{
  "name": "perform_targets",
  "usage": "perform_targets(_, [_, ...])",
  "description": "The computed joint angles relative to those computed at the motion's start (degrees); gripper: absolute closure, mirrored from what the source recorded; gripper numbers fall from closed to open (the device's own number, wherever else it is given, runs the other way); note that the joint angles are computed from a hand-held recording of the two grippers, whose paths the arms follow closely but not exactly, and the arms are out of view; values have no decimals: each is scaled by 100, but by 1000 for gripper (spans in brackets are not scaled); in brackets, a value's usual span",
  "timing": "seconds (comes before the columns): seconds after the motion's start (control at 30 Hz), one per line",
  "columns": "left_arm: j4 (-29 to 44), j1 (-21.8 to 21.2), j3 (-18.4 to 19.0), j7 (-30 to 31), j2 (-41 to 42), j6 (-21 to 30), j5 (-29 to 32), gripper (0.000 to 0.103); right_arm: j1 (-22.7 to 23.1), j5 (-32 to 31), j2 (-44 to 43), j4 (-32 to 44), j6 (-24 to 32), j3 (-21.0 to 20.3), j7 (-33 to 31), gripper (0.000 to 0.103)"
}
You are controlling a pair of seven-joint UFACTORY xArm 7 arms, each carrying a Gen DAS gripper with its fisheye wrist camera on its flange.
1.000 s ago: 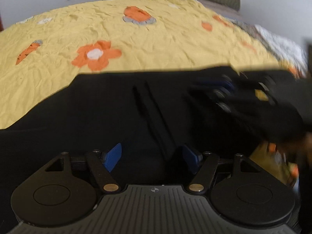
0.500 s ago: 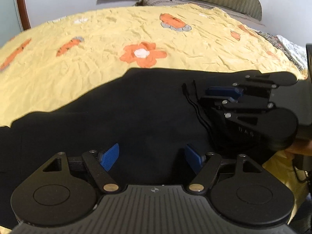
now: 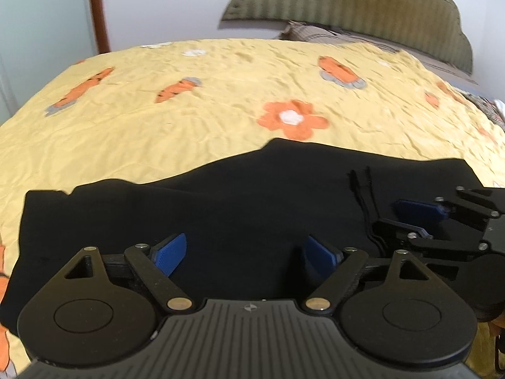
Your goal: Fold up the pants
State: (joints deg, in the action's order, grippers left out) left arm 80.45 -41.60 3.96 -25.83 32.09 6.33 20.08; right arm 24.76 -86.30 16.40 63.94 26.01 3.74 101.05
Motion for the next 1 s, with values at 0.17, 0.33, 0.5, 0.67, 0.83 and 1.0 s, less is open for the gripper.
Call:
perform_targets(0.17, [-197, -367, 538, -427, -96, -169, 190, 13, 108, -109, -180, -117, 208, 68, 355, 71])
perform_targets(0.33, [-341, -649, 922, -722, -188, -229, 582, 13, 118, 59, -183, -158, 283, 172, 275, 71])
perform_targets(0.5, [-444, -861, 1208, -1036, -235, -289, 898, 12, 225, 154, -101, -85, 533, 166, 146, 65])
perform_targets(0.67, [-493, -936, 1339, -1297, -266, -269, 1145, 12, 292, 145, -92, -90, 673, 154, 162, 61])
perform_targets(0.83, [-546, -1001, 1475, -1563, -293, -309, 1424, 11, 349, 264, -79, -59, 866, 180, 32, 57])
perform_targets(1.0, [-594, -844, 1359, -1637, -326, -369, 1508, 10, 437, 429, -70, 13, 1046, 190, -82, 56])
